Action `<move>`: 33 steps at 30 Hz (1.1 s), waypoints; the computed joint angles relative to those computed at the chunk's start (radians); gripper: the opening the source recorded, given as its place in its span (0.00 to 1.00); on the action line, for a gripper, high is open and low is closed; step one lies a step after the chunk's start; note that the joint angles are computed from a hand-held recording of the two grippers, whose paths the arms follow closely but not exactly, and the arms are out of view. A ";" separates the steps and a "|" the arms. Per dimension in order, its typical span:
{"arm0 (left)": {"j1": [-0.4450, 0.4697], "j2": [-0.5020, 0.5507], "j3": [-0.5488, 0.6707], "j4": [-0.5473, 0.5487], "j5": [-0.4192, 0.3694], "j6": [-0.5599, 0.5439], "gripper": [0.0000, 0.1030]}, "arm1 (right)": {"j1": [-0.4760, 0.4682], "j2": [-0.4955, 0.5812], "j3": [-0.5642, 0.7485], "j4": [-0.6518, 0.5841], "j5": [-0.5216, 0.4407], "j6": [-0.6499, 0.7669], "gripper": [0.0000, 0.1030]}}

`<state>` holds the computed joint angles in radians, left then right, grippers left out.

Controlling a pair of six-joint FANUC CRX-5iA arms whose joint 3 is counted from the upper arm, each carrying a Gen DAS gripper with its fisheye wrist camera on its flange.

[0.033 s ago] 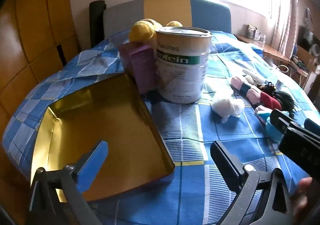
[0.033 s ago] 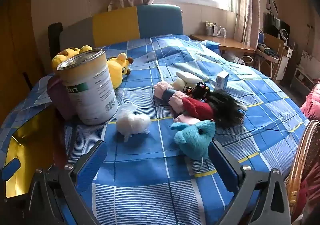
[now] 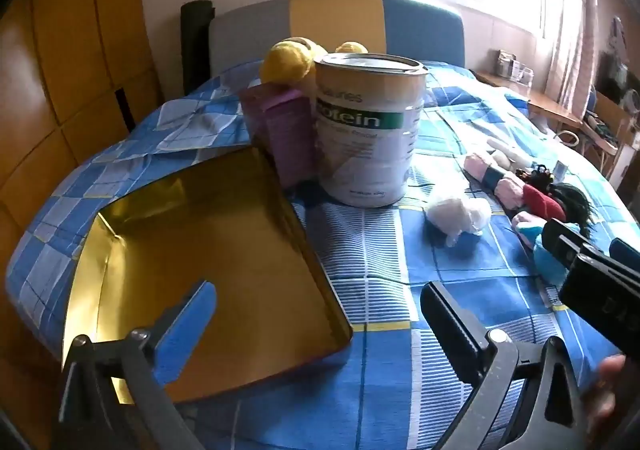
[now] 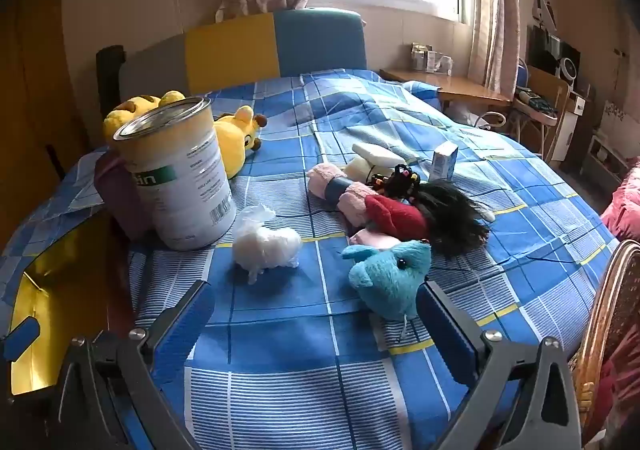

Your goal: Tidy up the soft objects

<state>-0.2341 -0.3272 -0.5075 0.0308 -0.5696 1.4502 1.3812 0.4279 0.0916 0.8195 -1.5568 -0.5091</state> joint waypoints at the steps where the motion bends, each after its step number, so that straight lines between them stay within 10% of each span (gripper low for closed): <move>1: -0.001 -0.002 -0.001 0.003 0.003 -0.003 1.00 | -0.001 0.000 0.003 -0.005 0.001 0.000 1.00; 33: 0.020 -0.025 -0.002 -0.028 -0.002 0.043 1.00 | -0.007 -0.007 -0.004 0.012 0.017 0.020 1.00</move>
